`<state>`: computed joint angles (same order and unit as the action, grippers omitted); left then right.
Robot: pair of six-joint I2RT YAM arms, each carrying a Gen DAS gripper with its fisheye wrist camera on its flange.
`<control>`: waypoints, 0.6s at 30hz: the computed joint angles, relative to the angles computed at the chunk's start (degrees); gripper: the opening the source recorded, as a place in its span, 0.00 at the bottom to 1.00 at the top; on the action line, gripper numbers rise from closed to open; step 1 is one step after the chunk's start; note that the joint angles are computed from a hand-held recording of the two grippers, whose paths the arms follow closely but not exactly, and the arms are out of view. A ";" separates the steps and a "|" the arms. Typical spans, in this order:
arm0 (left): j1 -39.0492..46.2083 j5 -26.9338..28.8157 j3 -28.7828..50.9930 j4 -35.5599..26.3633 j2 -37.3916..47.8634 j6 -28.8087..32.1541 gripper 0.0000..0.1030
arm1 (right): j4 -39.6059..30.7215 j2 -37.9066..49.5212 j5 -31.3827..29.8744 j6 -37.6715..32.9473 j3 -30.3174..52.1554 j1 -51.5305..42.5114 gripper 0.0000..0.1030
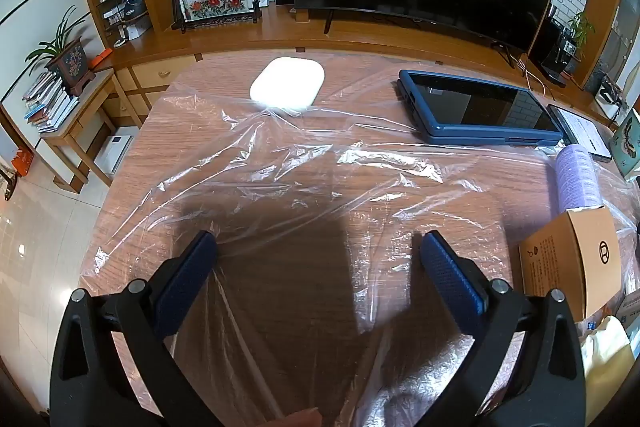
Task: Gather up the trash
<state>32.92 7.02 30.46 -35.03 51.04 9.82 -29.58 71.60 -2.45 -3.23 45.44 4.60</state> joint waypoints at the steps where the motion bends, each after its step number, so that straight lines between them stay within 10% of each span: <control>1: -0.13 -0.29 0.00 0.00 -0.01 0.05 0.99 | -0.07 0.06 -0.21 0.06 0.04 -0.08 0.96; 18: -0.16 -0.31 -0.01 0.01 -0.02 0.03 0.99 | -0.16 0.10 -0.20 0.05 0.11 -0.08 0.96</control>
